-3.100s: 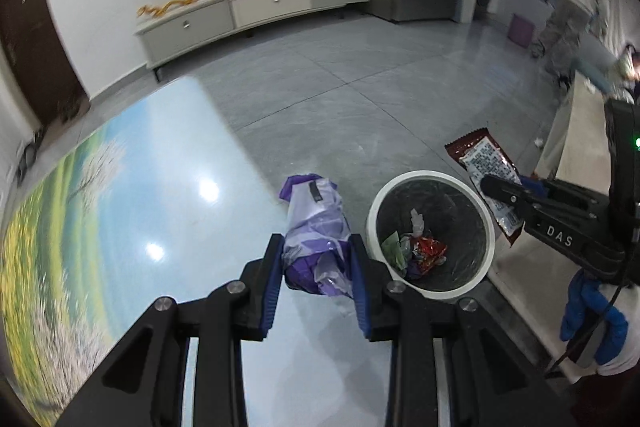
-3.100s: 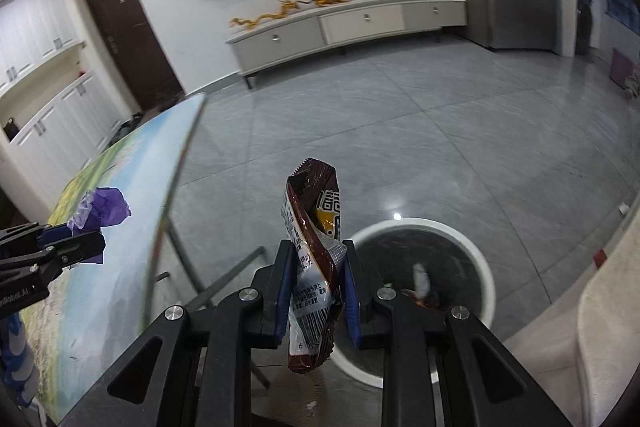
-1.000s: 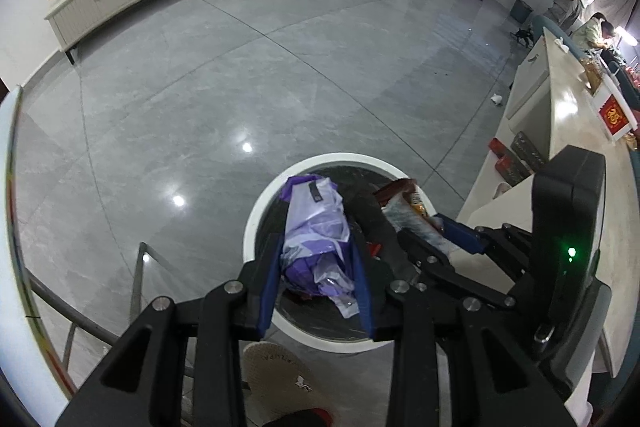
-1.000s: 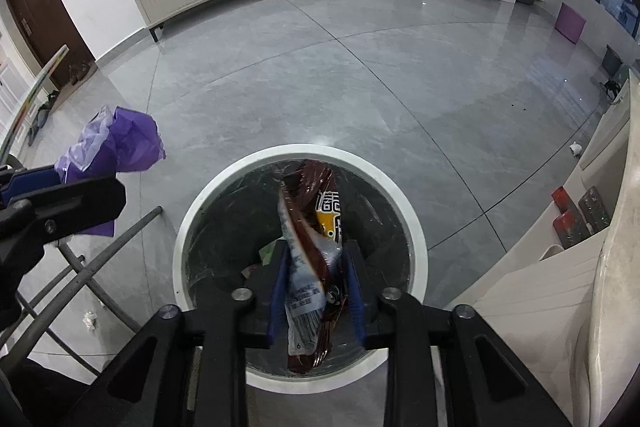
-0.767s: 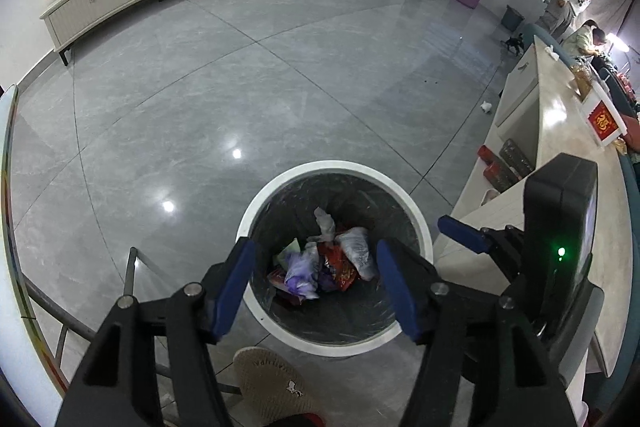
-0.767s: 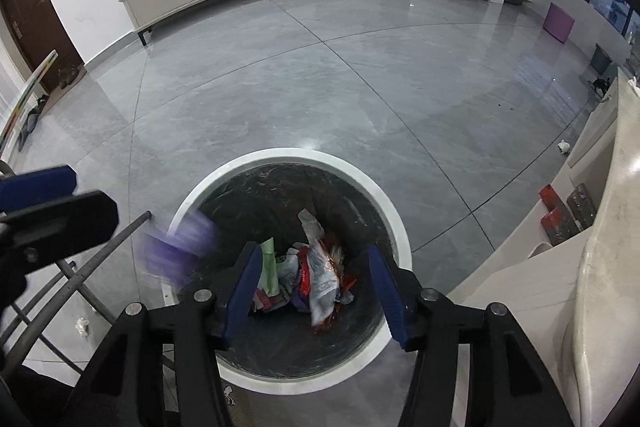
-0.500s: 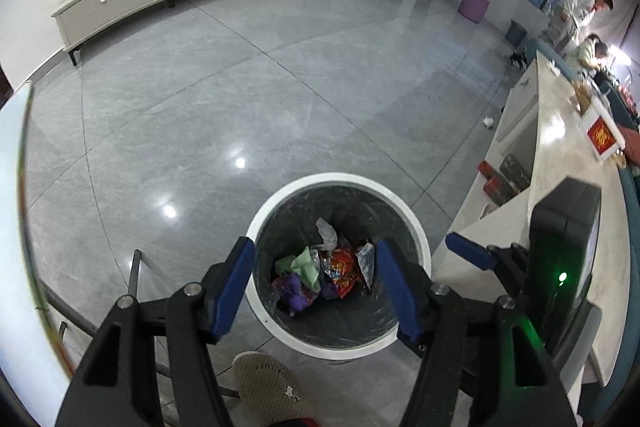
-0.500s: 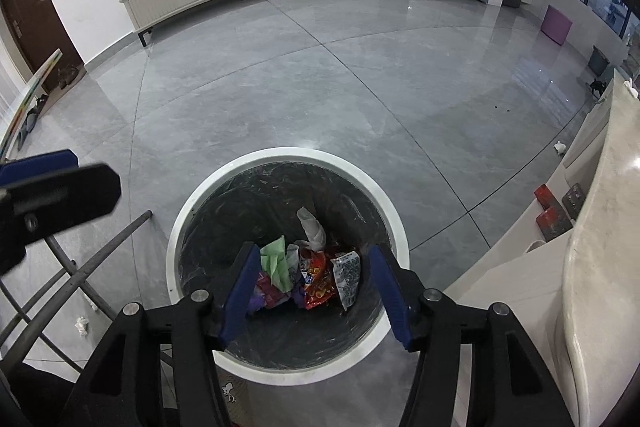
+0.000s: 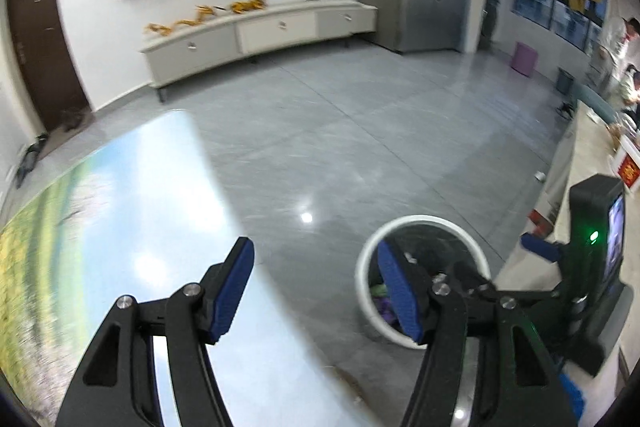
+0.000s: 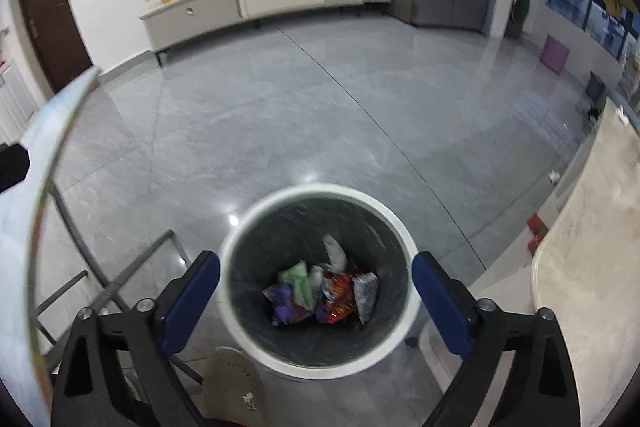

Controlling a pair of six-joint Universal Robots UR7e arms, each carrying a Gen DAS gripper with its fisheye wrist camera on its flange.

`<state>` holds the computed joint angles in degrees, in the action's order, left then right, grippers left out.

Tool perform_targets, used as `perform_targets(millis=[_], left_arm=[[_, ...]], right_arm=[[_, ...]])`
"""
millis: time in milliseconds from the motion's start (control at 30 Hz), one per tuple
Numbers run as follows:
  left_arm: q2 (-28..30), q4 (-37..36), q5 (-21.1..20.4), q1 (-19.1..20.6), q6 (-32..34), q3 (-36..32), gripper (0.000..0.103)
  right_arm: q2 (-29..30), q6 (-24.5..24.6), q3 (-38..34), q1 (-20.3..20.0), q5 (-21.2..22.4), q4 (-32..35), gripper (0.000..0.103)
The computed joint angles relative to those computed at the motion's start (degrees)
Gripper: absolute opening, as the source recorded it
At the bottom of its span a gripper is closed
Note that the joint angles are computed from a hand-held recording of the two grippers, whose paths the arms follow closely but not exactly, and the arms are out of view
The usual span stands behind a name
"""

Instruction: Collect trash

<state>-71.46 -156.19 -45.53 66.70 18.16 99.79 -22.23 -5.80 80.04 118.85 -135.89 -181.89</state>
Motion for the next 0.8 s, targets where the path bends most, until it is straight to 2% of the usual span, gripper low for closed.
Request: perform_targets(millis=[100, 200, 667, 733, 800], left_arm=[[-3.8, -3.1, 1.3, -0.1, 1.5, 2.5, 0.076], [-7.0, -7.4, 3.5, -0.5, 4.1, 4.8, 0.080], [-17.7, -21.2, 10.9, 0.3, 10.6, 9.0, 0.081], [-18.7, -22.7, 11.9, 0.5, 11.1, 9.4, 0.085], [-19.5, -25.0, 12.5, 0.5, 12.5, 10.0, 0.095]], right_arm=[[1.2, -2.0, -1.9, 2.3, 0.3, -0.6, 0.103], [2.3, -3.9, -3.8, 4.2, 0.9, -0.8, 0.103], [9.0, -13.4, -13.5, 13.0, 1.9, -4.3, 0.103], [9.9, -14.0, -14.6, 13.7, 2.1, -5.0, 0.103], [10.7, -14.5, -15.7, 14.3, 2.1, -5.9, 0.103]])
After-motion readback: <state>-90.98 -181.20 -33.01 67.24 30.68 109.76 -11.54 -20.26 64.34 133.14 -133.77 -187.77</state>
